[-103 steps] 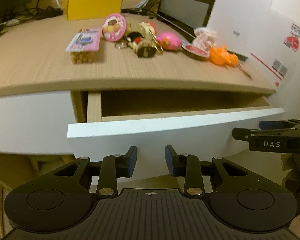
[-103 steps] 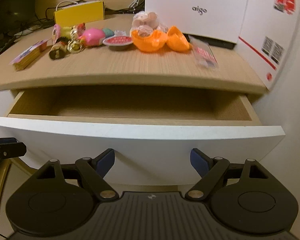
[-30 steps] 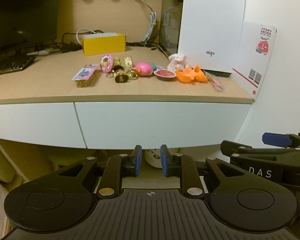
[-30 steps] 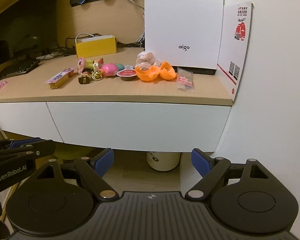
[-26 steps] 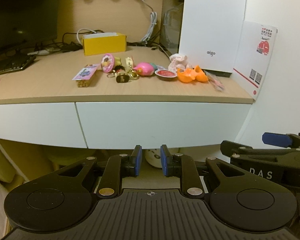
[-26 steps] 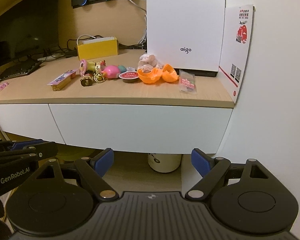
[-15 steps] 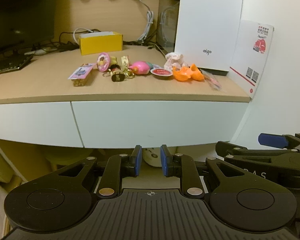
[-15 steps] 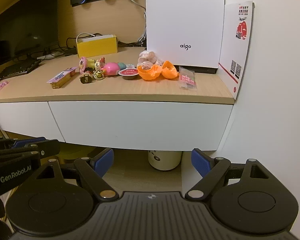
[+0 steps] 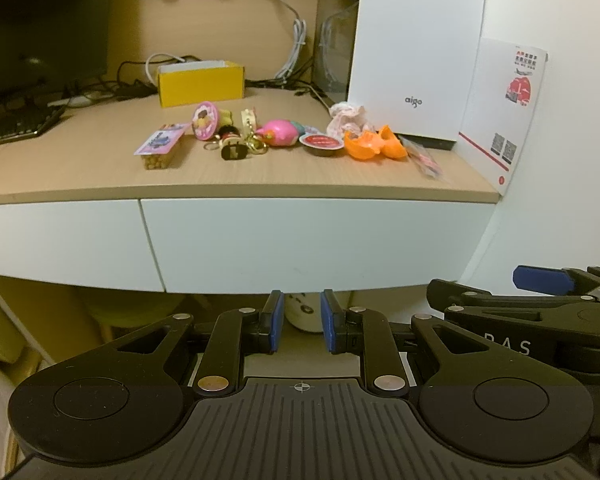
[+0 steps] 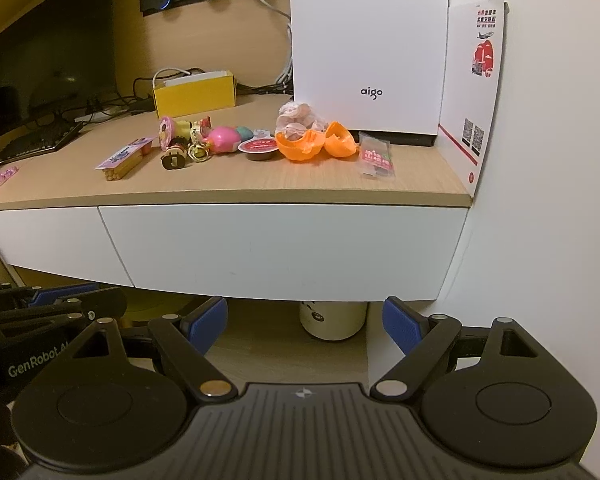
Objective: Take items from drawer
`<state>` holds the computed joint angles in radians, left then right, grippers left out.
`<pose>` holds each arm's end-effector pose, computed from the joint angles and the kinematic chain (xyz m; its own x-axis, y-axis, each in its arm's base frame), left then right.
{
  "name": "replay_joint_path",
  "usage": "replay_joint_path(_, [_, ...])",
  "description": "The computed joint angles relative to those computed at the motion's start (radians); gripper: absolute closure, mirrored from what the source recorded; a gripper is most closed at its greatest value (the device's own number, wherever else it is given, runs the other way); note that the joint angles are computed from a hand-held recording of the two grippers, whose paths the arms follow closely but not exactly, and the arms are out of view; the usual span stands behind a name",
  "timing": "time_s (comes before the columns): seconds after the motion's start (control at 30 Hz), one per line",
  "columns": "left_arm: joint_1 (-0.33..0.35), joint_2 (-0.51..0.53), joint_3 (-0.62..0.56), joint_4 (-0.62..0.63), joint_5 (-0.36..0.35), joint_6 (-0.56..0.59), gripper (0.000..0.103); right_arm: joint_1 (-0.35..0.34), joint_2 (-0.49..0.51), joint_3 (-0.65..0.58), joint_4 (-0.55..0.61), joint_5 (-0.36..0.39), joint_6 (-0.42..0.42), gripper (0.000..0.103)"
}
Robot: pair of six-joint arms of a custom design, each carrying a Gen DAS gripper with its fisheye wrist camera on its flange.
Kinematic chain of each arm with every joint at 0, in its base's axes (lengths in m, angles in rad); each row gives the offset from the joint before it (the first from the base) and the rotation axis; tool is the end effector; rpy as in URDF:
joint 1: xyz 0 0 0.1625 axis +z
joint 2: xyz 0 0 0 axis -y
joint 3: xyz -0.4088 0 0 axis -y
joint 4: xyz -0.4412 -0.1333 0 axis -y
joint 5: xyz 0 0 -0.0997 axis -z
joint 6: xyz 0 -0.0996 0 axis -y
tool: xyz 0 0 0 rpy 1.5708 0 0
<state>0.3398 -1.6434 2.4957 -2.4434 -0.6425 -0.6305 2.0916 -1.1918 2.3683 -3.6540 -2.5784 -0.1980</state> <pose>-0.2700 -0.3214 0.1804 -0.7294 0.2555 -0.6346 0.6346 0.5990 -0.4883 0.2536 -0.3434 0.1807 -0.7186 0.2007 0.6659 -0.4570 0.5855 -0.6696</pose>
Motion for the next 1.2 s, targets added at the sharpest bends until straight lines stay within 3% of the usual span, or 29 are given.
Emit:
replay_joint_path(0.57, [0.003, 0.029, -0.003, -0.066, -0.005, 0.045, 0.081, -0.007, 0.005, -0.002, -0.014, 0.002, -0.004, 0.018])
replay_joint_path(1.2, [0.005, 0.007, 0.004, -0.037, 0.0, 0.019, 0.081, -0.011, -0.009, 0.006, 0.019, 0.02, 0.016, 0.018])
